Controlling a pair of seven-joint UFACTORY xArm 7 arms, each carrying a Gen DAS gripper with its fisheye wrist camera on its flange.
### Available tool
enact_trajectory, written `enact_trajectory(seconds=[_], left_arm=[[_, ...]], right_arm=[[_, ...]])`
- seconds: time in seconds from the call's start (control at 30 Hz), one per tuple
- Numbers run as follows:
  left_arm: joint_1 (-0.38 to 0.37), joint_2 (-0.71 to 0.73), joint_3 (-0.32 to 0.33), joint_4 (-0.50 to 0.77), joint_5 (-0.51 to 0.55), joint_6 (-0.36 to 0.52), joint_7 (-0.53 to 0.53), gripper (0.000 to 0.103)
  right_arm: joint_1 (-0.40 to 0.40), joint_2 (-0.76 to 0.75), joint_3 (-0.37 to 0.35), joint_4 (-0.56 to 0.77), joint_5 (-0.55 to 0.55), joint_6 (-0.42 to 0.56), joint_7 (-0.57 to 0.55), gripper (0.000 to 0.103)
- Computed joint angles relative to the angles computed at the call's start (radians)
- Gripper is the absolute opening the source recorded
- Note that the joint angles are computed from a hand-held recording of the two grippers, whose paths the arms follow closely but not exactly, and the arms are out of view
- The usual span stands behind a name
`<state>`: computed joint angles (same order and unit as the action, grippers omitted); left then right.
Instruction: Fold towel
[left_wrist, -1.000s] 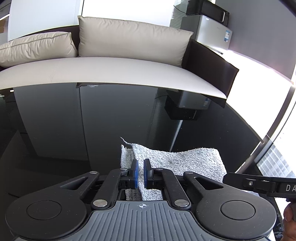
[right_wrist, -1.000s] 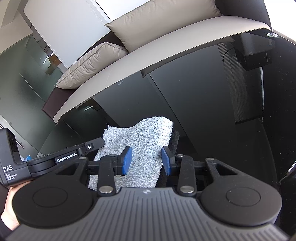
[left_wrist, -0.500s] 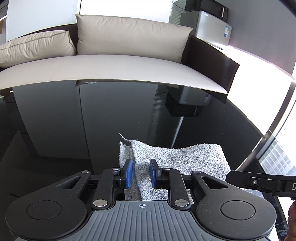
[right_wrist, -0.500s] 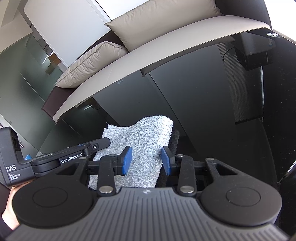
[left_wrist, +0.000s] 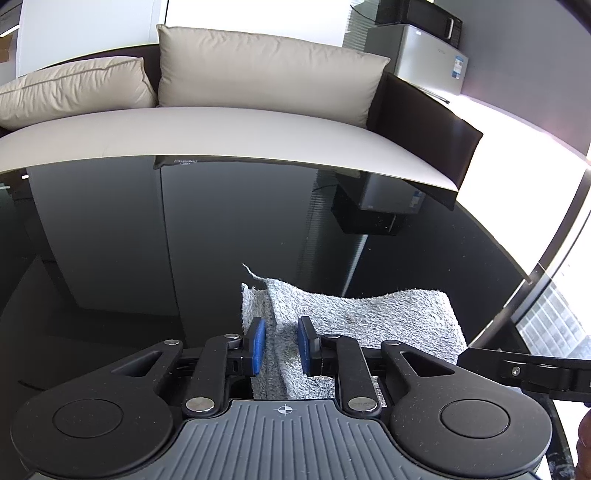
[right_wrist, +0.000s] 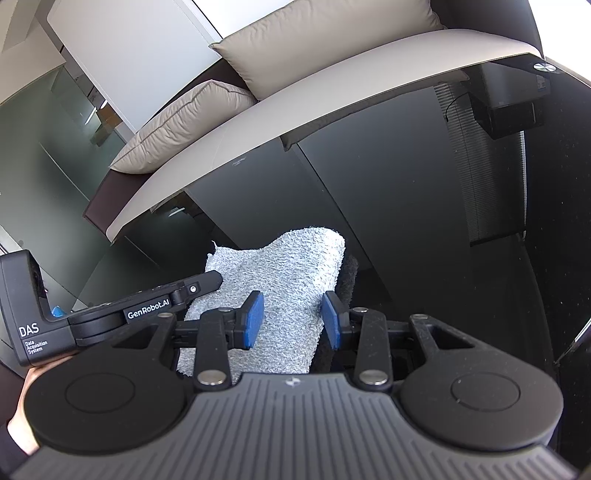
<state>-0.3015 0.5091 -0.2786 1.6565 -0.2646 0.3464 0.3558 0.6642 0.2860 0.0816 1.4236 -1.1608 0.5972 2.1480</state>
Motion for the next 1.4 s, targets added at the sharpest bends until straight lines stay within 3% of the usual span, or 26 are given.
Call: enact_trajectory(seconds=[0.27,0.5,0.63,0.83,1.07,1.2,1.4], left_arm=[[0.010,-0.027,-0.016,-0.030,-0.021,-0.028,0.019,0.007],[-0.031,-0.054,0.040,-0.053,0.044,-0.039,-0.042,0.007],[-0.020,-0.043,0.029,-0.041,0.051,-0.030,-0.039,0.009],[-0.018,-0.056,0.033,-0.054,0.067,-0.033,-0.046,0.016],[0.017,-0.144,0.015,-0.160,0.027,-0.052,-0.021,0.048],[0.036,-0.196,-0.002,-0.217,-0.021,-0.024,0.023,0.048],[-0.006,-0.195,0.039,-0.224,0.027,-0.001,0.006,0.042]], right_arm=[[-0.001,-0.002,0.000,-0.001,0.001,-0.002,-0.004,0.037],[0.000,-0.001,0.001,0.000,0.001,0.001,-0.009,0.037],[0.000,0.004,0.002,0.005,0.011,0.008,-0.024,0.037],[0.010,0.019,0.004,0.026,0.037,0.037,-0.085,0.037],[0.031,0.054,0.000,0.077,0.093,0.086,-0.193,0.037],[0.049,0.072,-0.006,0.105,0.123,0.134,-0.248,0.037],[0.077,0.108,-0.016,0.158,0.153,0.202,-0.337,0.037]])
